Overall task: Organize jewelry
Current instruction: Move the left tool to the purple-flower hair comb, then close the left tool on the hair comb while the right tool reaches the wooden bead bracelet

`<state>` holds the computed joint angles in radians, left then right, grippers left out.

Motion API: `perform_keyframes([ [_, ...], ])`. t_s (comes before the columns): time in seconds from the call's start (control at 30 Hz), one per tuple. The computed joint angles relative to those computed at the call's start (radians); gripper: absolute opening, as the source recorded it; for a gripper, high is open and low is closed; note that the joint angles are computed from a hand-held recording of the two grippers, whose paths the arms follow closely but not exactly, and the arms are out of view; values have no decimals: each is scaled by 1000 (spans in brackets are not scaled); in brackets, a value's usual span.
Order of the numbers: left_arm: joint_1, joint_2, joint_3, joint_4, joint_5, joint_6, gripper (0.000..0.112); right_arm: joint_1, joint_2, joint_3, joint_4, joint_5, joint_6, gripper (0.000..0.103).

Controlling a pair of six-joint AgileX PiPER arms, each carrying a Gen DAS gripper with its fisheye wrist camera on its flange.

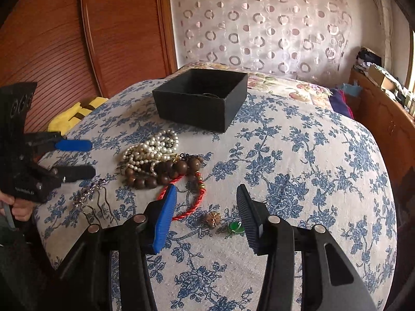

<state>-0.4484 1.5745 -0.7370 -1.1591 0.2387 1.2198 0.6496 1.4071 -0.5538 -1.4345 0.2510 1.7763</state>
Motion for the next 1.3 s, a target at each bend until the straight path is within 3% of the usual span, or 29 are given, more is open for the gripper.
perform_keyframes([
  [0.13, -3, 8, 12, -9, 27, 16, 55, 9, 10, -1, -55, 6, 58, 50],
  [0.43, -11, 16, 31, -37, 45, 43, 39, 8, 29, -17, -19, -3, 15, 50],
  [0.57, -6, 6, 45, -89, 63, 101, 22, 13, 31, -19, -9, -3, -2, 50],
  [1.03, 30, -14, 68, -246, 39, 218, 19, 21, 55, -19, -106, -11, 111, 50],
  [1.3, 32, -30, 72, -304, 10, 263, 19, 6, 80, -55, -92, -30, 73, 50],
])
